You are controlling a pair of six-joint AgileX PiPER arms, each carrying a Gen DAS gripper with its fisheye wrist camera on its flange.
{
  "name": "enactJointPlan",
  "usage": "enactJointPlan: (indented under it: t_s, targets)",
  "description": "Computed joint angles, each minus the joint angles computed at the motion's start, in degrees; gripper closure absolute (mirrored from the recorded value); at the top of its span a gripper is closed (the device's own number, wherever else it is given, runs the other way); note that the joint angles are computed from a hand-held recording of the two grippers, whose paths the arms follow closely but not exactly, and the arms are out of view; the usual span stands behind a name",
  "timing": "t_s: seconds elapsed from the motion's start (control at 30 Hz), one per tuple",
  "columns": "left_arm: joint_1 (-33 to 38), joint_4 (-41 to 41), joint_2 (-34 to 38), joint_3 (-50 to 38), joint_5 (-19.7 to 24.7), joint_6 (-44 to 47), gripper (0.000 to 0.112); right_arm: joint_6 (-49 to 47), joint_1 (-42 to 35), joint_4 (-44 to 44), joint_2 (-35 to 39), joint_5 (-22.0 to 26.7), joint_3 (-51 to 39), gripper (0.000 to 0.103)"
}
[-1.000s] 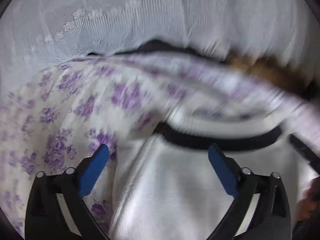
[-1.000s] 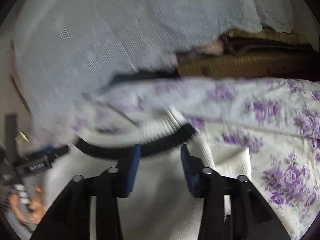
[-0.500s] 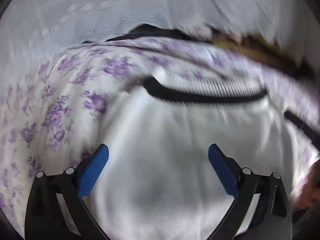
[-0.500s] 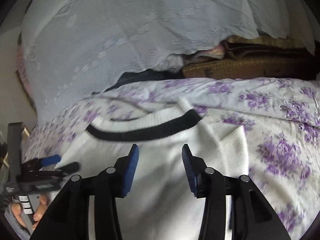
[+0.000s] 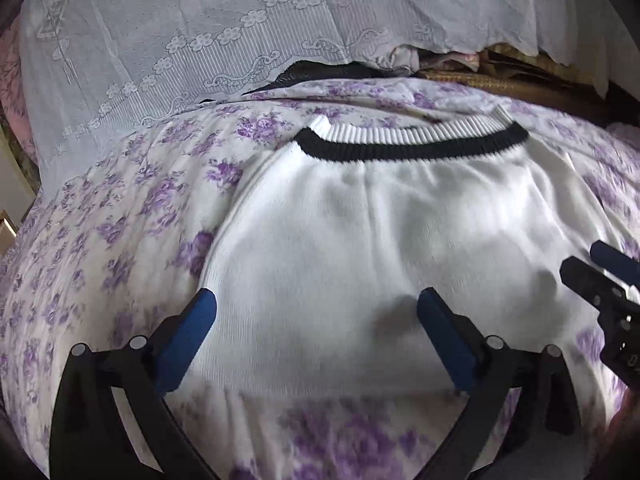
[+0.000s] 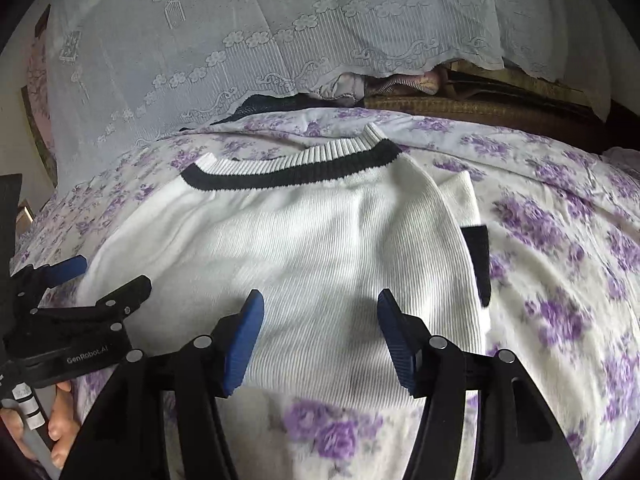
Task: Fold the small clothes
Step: 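Press the folded sweater flat with both open tools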
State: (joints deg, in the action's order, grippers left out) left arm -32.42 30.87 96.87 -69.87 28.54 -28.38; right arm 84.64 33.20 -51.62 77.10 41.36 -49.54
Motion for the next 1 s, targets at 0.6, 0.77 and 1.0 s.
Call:
enactJointPlan:
  t_s: [0.6,0.77,1.0]
  targets:
    - [-4.18,20.31,-7.02,10.31,0.46,-22.08,0.013,13.33,5.97,-4.71,-6.42,3.16,6.86,0.036]
    - [-2.43,13.36,-4.73,7.54,0.89,-15.28,0.013,7.80,2.99,-0.16,-4.84,0.18,5.72,0.029]
    - [-0.32,4.76,-2.72,5.12,1.58,-7.73,0.013,6.12,2.80,1.12,-4.54,-0.17,5.18,0.025]
